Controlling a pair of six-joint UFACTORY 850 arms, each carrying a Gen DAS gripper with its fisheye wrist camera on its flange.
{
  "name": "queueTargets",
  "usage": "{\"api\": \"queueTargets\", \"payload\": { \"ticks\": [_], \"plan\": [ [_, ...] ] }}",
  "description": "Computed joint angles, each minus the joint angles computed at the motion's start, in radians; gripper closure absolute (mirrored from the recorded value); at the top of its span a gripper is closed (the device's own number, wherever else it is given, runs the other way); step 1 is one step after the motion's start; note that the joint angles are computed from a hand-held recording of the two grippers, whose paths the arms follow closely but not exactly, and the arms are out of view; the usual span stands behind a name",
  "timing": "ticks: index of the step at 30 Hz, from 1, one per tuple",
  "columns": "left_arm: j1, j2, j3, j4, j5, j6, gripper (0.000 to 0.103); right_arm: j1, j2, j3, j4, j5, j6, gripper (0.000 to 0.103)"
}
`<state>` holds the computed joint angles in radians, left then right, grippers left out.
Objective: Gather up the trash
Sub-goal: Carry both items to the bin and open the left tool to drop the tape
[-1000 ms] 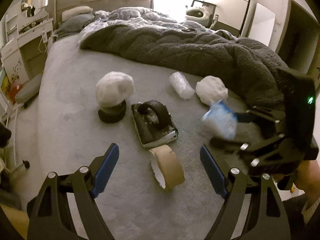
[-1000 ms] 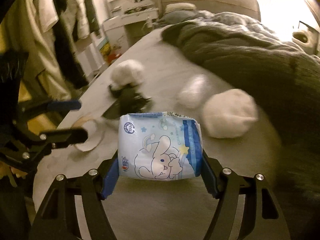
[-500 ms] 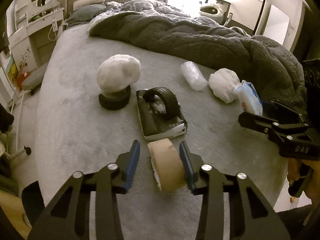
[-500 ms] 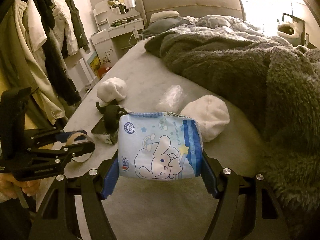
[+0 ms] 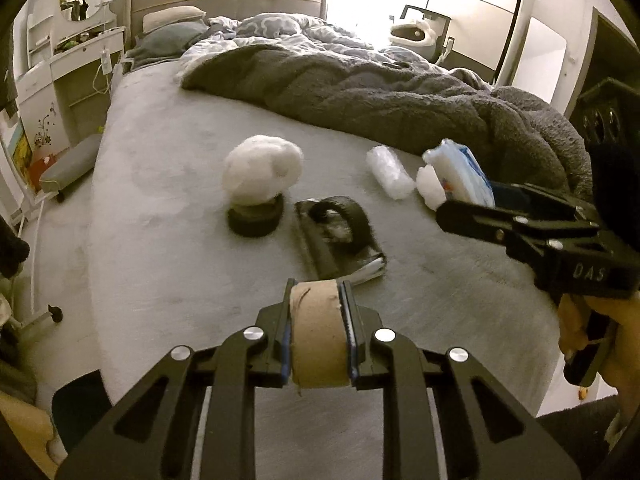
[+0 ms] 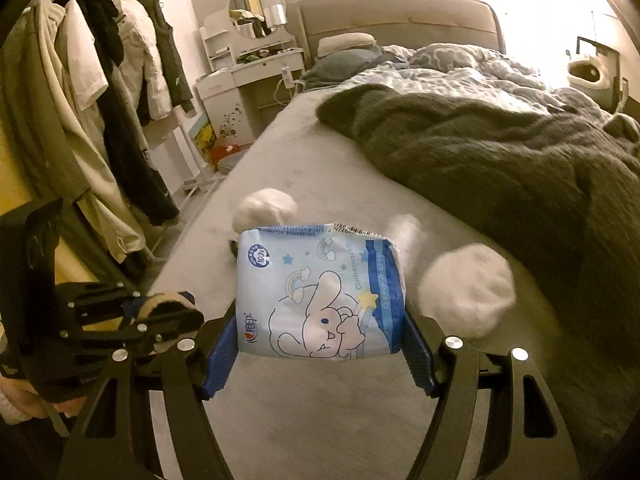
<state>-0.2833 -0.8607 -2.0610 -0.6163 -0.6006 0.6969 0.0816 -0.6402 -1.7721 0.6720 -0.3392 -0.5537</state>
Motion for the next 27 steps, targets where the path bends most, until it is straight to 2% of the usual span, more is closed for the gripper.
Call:
{"api": "queueTargets", "payload": {
  "ticks": [7,17,23,27],
  "plan": [
    [0.056,0.004,-0.005,-0.017,-0.017,0.029,0.081,0.053,-0.071,-0.13,-0.083,-0.042,0.083,0.031],
    [0.143,0.007,-0.011,-0.044,-0.043,0.047,0.081,0.126,-0.208,-0.363,-0.207,-0.147,0.198,0.031],
    [0.185,0.018,0.009,-0.05,-0.037,0.051,0.081,0.163,-0.302,-0.524,-0.241,-0.223,0.235,0.031],
    [0.214,0.016,0.02,-0.031,-0.032,0.043,0.081,0.191,-0.41,-0.71,-0.293,-0.309,0.295,0.031]
  ]
}}
